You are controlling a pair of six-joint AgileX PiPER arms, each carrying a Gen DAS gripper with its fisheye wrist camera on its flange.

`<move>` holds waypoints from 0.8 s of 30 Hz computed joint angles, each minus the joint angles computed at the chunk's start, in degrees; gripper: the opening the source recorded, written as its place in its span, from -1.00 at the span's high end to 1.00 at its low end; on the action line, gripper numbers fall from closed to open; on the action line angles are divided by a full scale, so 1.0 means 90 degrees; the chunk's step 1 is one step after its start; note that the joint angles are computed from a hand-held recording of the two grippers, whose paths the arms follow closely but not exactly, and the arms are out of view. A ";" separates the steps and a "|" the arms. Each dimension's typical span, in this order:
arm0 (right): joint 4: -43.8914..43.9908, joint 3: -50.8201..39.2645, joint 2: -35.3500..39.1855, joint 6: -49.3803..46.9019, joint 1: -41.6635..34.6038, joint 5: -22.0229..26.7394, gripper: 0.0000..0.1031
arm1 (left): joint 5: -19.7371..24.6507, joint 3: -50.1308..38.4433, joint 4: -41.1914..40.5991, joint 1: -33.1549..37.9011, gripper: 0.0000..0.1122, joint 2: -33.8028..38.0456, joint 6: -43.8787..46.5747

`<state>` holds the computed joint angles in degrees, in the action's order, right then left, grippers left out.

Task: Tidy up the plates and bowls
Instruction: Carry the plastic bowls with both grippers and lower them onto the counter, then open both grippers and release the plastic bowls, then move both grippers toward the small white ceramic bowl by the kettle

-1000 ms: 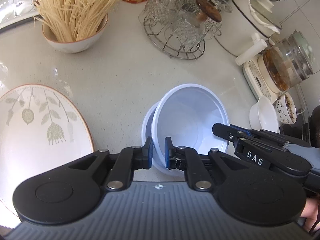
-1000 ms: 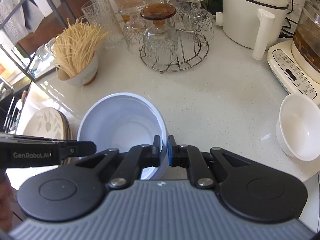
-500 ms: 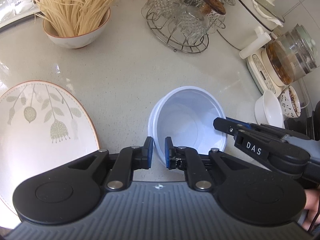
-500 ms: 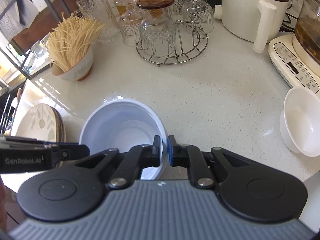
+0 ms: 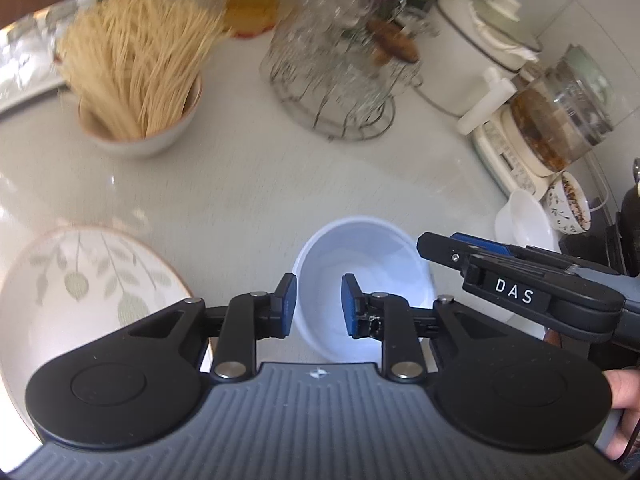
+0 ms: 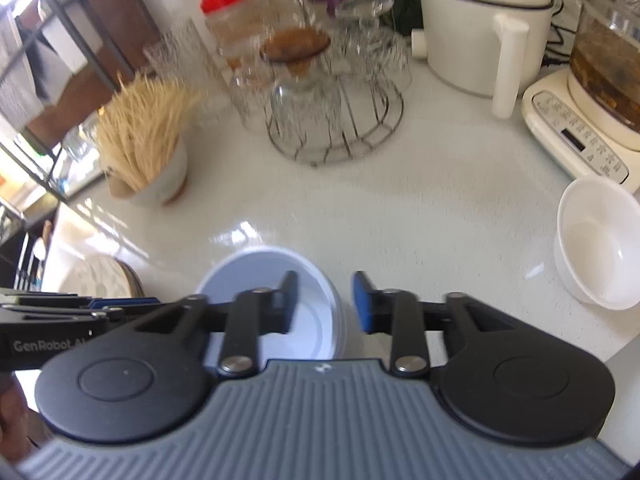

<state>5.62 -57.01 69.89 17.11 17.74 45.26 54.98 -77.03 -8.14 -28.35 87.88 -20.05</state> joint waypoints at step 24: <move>-0.2784 -0.0705 -0.0837 0.3447 0.1438 0.0730 0.28 | 0.0234 -0.0662 -0.0455 0.0163 0.48 -0.0620 0.1603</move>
<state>-19.44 -63.35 62.36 48.13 30.69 51.83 57.09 -82.99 -12.24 -26.88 82.30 -5.63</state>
